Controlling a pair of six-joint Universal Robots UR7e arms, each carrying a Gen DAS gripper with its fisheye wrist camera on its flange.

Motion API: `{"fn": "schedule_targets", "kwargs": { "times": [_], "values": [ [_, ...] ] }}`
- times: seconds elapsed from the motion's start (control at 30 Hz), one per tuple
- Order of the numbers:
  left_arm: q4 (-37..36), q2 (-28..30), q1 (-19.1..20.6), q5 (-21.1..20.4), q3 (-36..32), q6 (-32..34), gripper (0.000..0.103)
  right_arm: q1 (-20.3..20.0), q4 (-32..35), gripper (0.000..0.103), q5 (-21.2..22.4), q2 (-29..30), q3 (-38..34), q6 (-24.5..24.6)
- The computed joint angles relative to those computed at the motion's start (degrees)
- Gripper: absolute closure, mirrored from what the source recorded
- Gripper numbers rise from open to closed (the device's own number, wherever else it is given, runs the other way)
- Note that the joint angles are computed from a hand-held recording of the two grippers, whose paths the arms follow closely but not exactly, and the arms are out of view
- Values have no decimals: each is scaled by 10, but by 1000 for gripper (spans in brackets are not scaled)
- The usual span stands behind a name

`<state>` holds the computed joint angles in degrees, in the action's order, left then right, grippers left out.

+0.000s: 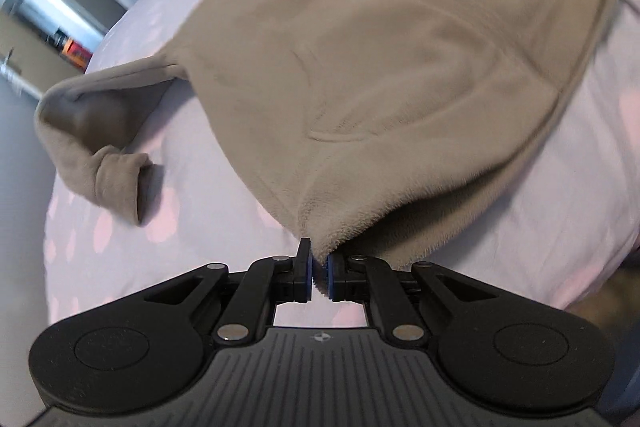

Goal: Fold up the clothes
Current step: 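Lift the jacket with both tools and flip it over onto the bed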

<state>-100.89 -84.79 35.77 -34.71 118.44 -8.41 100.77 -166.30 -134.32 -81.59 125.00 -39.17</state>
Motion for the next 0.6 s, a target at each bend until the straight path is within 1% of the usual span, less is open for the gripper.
{"fn": "schedule_targets", "kwargs": {
  "times": [0.1,0.2,0.23,0.27,0.3,0.33,0.4,0.47,0.53,0.6],
  "values": [
    [-10,-8,6,-1,19,26,98,-9,-18,96,1,8,8,-52],
    [-46,-22,7,6,41,70,94,-18,-57,91,16,7,23,-118],
    [-57,-24,7,8,48,78,91,-19,-77,83,17,9,28,-143],
    [-68,-26,7,10,54,87,87,-18,-104,64,14,14,34,-174],
    [-80,-28,3,15,61,102,85,-17,-137,56,9,22,42,-212],
    [-96,-30,-2,26,72,128,81,-16,-170,53,5,31,48,-251],
    [-140,-33,-13,50,101,191,74,-15,-218,53,11,41,60,-320],
    [-200,-39,-28,67,136,265,62,-12,-253,54,19,51,67,-374],
    [-261,-43,-40,68,165,337,60,-10,-295,55,31,63,76,-434],
    [-268,-42,-41,70,176,362,62,-10,-334,57,30,80,80,-488]
  ]
}}
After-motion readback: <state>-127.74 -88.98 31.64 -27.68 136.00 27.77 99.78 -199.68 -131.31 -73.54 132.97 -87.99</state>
